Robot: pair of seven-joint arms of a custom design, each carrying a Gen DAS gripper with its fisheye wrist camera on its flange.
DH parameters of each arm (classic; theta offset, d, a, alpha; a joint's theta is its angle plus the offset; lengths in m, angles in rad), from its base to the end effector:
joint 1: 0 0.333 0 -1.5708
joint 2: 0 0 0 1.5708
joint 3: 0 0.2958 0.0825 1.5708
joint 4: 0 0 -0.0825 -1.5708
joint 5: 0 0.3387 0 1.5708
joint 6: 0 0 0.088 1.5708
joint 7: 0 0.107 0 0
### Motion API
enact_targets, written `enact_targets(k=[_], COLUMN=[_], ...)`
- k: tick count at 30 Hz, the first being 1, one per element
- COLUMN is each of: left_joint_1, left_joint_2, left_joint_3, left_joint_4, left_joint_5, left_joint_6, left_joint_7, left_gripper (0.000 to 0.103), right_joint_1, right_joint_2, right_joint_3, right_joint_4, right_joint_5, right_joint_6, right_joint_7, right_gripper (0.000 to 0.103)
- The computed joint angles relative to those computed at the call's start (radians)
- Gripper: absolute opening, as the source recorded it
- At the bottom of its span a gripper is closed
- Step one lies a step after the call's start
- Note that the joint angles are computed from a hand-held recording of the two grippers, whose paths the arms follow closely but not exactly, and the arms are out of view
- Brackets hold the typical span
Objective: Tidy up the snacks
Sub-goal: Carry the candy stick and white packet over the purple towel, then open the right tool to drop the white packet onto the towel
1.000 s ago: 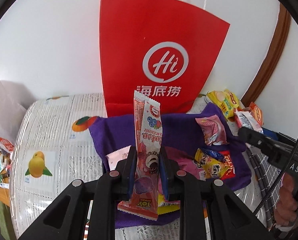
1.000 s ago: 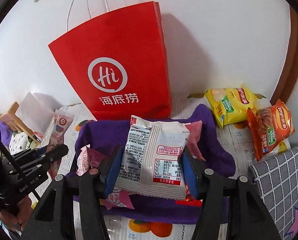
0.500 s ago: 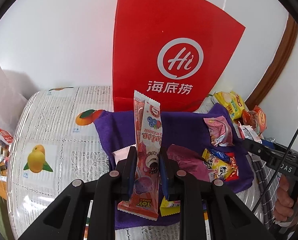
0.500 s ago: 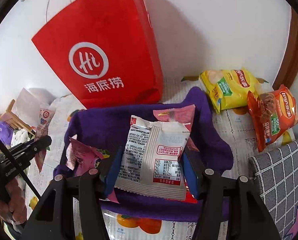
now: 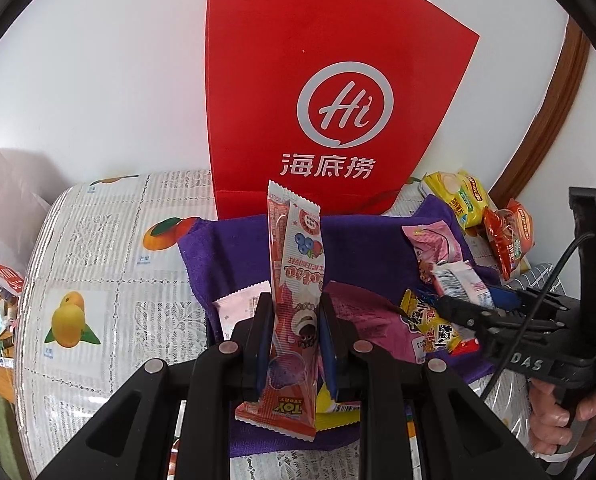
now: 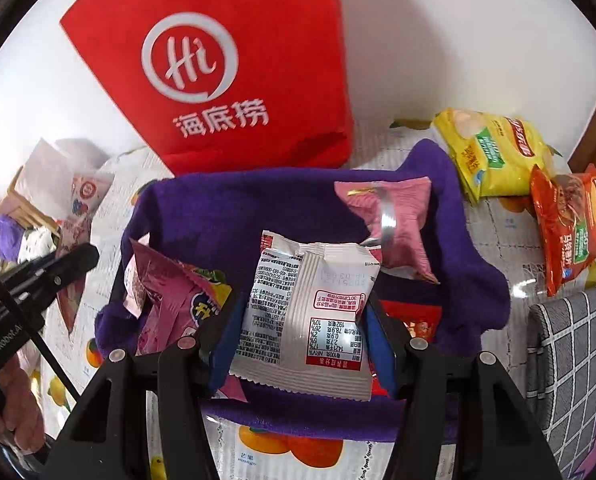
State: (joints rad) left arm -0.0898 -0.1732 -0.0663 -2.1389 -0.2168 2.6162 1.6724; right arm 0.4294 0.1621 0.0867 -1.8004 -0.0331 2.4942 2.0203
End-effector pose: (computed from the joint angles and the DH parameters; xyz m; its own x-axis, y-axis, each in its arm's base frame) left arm 0.5036 -0.0764 0.5519 -0.1508 -0.9804 0.1267 -0.7953 0.0442 -0.6047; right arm 0.5265 0.2953 0.5113 0.1317 -0.9697 -0.2055 -0.8854 -0.0219 -0.4642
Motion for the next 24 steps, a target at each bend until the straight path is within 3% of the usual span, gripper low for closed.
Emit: enact_targets(k=[8,13,16,18,24], left_joint_1=[0.004,0.018,0.022,0.023,0.024], left_joint_2=[0.003,0.019,0.029,0.034,0.043], left_joint_3=[-0.005,-0.019,-0.019,-0.018,-0.017], left_joint_4=[0.003,0.017,0.024,0.028,0.039], left_joint_5=[0.012,0.089,0.097,0.098,0.067], left_joint_6=[-0.011,-0.037,-0.045,-0.049,-0.067], left_joint_7=[-0.015,-0.081,-0.093,-0.098,-0.084], left_gripper=[0.021,0.021,0.021,0.021,0.021], right_joint_1=[0.011,0.021,0.026,0.026,0.018], right_joint_2=[0.021,0.050,0.036,0.023,-0.008], right_joint_3=[-0.008,-0.011,-0.014,-0.014,-0.012], right_joint_4=[0.026,0.061,0.040,0.024,-0.006], right_joint_5=[-0.054,-0.075,-0.100,-0.106,-0.114], right_joint_6=[-0.042,-0.083,-0.056,-0.030,0.007], right_joint_7=[0.027,0.017,0.019,0.020,0.039], right_gripper=[0.058,0.059,0.061,0.069,0.070])
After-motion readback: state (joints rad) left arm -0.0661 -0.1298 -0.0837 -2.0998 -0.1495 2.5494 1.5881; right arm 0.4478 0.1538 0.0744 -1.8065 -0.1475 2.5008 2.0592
